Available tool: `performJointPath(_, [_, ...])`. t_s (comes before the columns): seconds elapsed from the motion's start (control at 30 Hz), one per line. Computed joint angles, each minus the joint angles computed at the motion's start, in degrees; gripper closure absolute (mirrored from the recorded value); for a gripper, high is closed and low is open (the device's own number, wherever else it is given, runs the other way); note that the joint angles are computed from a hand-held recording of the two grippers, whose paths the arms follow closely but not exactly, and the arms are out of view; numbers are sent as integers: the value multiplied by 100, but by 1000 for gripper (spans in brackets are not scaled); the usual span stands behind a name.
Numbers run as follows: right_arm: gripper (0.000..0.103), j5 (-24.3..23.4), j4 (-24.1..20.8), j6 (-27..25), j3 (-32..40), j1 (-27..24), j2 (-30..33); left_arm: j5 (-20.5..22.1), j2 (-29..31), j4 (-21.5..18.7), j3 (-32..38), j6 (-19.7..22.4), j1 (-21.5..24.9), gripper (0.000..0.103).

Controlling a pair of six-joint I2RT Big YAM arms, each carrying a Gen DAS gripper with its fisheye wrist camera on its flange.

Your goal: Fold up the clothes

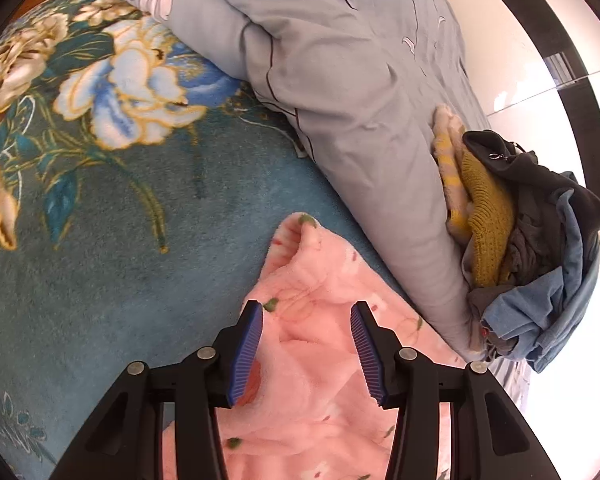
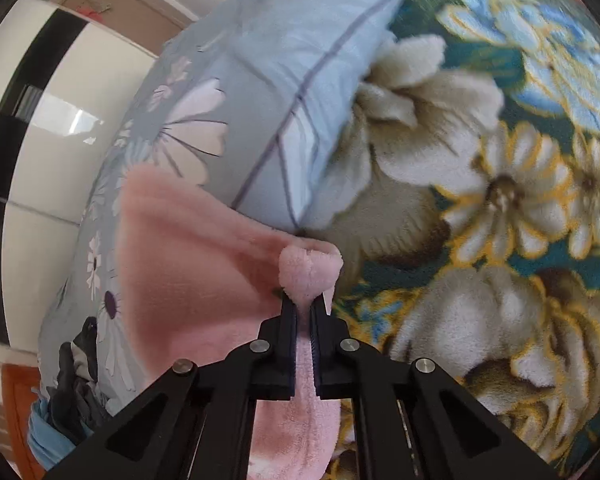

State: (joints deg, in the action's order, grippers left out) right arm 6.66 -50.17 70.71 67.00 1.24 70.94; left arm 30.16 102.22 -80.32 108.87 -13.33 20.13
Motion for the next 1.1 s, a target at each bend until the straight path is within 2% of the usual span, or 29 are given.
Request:
performJointPath(0.1, [98,751,111,-716,-17,155,-582,-57,10,23,31,-25,-49,53])
performJointPath(0.17, [98,1211,-289,-726,-144,143,-884,-97,35,-7,71,20,-82,53])
performJointPath(0.2, [98,1088,-567,-632,-182,9,-843,-117,48,-28,89,49,-94,53])
performJointPath(0.3, [98,473,-972,-328,-565,-303,-847,-150,74,-88,94,4,-123,53])
performJointPath(0.47, [95,379,-695,154,-877,-266,-1038,-201,-87,-182,-71,-6,-88,53])
performJointPath(0.53, [77,451,-802,247,-825,-243,-1135,-240,-214,-213,-184,25,-23,53])
performJointPath(0.6, [66,567,-1003,169,-714,-204,-1299,-298,-402,-213,-380,90,68,50])
performJointPath(0.67, [63,663,-1166,66,-649,-78,-1581,-335,-620,-234,-633,141,200,50])
performJointPath(0.77, [62,835,-1701,37,-631,224,-2087,-346,-995,-278,-1099,243,451,49])
performJointPath(0.83, [62,943,-2166,273,-697,498,-2490,-438,-1251,-326,-1421,298,629,49])
performJointPath(0.9, [62,1140,-2647,777,-805,885,-2924,-576,-1447,-418,-1676,374,764,48])
performJointPath(1.0, [62,1469,-3329,1795,-911,1620,-3463,-596,-1680,-497,-2013,382,947,48])
performJointPath(1.1, [62,1884,-4141,3061,-898,2732,-3780,-481,-1726,-623,-2147,319,1016,48])
